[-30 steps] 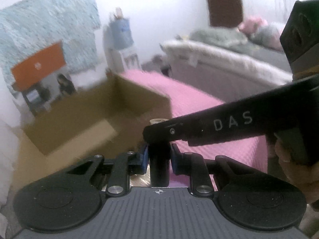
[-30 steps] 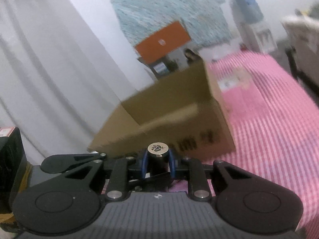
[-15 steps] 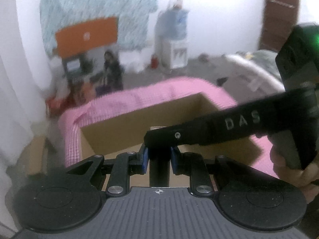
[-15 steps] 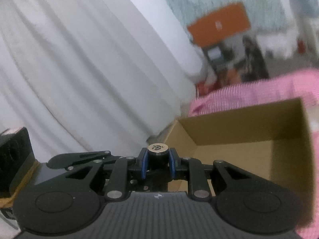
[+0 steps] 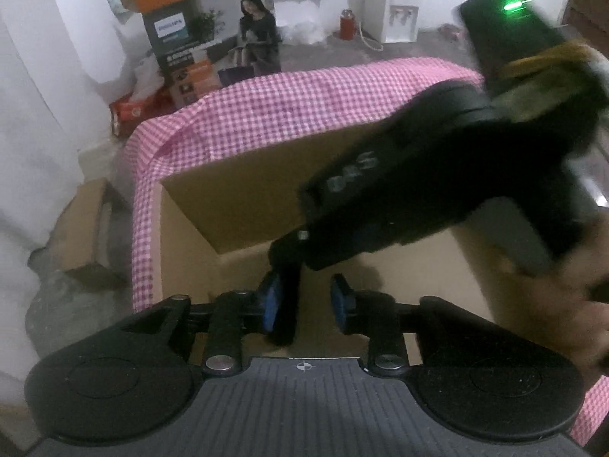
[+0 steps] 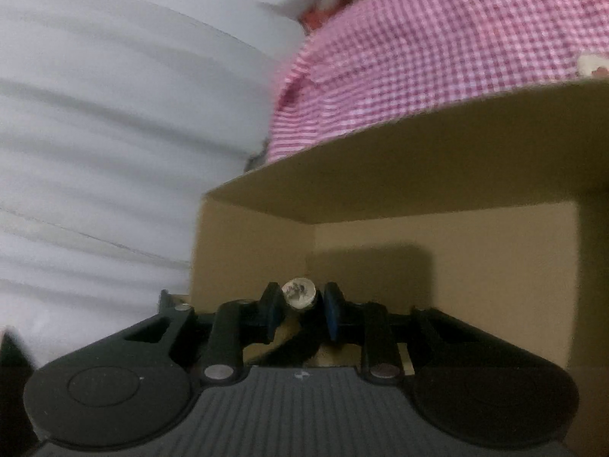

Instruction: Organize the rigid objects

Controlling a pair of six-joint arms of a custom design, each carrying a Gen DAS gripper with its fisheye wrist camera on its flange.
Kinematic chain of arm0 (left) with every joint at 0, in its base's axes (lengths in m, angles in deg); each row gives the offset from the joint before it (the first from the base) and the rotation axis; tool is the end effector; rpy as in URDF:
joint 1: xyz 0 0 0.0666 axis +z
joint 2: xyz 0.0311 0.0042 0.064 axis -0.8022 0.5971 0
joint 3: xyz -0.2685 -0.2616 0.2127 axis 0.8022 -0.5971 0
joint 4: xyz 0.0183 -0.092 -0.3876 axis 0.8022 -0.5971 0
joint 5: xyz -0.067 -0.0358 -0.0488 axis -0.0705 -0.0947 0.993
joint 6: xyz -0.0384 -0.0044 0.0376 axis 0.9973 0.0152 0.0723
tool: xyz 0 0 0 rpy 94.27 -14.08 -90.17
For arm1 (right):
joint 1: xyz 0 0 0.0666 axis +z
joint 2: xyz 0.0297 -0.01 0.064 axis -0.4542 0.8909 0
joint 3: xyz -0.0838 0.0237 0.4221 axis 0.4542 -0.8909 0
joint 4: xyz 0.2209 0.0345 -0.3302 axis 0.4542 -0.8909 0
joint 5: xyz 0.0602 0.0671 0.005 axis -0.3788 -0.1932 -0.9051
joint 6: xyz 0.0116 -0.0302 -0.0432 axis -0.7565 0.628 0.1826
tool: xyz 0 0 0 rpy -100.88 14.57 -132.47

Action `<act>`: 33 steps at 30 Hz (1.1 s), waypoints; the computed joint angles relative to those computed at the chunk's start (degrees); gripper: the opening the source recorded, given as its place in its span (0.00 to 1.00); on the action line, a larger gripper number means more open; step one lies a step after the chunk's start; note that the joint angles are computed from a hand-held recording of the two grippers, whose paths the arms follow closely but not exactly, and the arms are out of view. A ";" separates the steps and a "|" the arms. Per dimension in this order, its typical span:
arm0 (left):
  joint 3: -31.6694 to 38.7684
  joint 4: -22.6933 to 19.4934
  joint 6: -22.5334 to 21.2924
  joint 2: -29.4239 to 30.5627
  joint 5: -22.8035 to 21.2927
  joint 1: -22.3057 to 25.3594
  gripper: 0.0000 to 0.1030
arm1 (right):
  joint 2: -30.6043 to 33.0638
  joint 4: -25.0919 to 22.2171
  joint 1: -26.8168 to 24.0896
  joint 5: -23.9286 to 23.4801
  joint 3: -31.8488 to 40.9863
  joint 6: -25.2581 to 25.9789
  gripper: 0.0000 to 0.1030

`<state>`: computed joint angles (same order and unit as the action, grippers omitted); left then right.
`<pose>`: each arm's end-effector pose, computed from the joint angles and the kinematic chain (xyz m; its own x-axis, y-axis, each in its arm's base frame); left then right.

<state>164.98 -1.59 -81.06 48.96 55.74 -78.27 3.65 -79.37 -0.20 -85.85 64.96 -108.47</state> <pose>0.3361 -0.1592 0.5692 -0.6802 0.5177 -0.5190 0.5836 0.8109 0.0441 0.4001 0.2163 0.5102 -0.8853 0.4209 -0.1976 0.1441 0.6523 0.7441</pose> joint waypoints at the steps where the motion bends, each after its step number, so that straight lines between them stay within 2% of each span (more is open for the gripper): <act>1: 0.18 0.10 0.32 -0.13 -0.02 0.19 0.38 | 0.61 -0.60 0.32 0.51 0.72 -0.10 0.34; 3: 0.56 0.60 0.92 -0.41 -0.22 0.41 0.43 | 1.34 -0.27 0.20 1.30 1.06 -0.79 0.45; 5: 0.94 0.86 1.00 -0.98 0.12 0.72 0.46 | 1.28 1.47 -0.47 1.05 0.61 -0.78 0.52; 9: 1.42 1.65 0.52 -3.51 1.55 1.40 0.49 | -2.98 2.81 0.33 3.07 -1.32 -1.94 0.52; 14: 0.66 1.84 0.14 -10.30 5.00 1.73 0.59 | -13.18 4.08 5.32 10.61 -4.28 -3.34 0.52; 17: -0.80 2.26 -0.08 -14.67 7.43 1.63 0.67 | -21.01 4.37 12.35 19.77 -6.96 -4.15 0.52; 20: -3.38 2.27 0.26 -18.99 9.20 0.81 0.69 | -27.76 2.12 24.20 33.87 -8.93 -6.03 0.52; 21: -4.50 2.10 0.64 -20.34 9.86 0.46 0.69 | -29.80 0.32 30.00 40.34 -9.55 -7.59 0.52; 24: -8.12 0.88 2.13 -23.89 11.14 -0.90 0.69 | -32.12 -4.17 44.07 54.76 -11.14 -13.48 0.52; 26: -10.63 0.43 2.81 -25.88 10.98 -2.06 0.69 | -31.73 -10.20 54.10 64.55 -11.38 -20.16 0.52; 27: -12.03 0.10 3.30 -26.81 10.51 -2.91 0.69 | -31.29 -12.94 56.96 67.01 -11.46 -23.19 0.52; 29: -13.94 -1.61 3.79 -27.76 10.70 -3.66 0.67 | -30.82 -14.71 59.86 68.71 -13.08 -27.05 0.51; 31: -15.96 -2.90 4.25 -28.33 11.10 -4.15 0.64 | -30.31 -11.12 56.85 65.30 -15.88 -25.50 0.45; 33: -17.80 -3.97 5.33 -28.78 11.03 -4.39 0.62 | -29.08 -12.27 57.00 64.80 -15.98 -26.12 0.43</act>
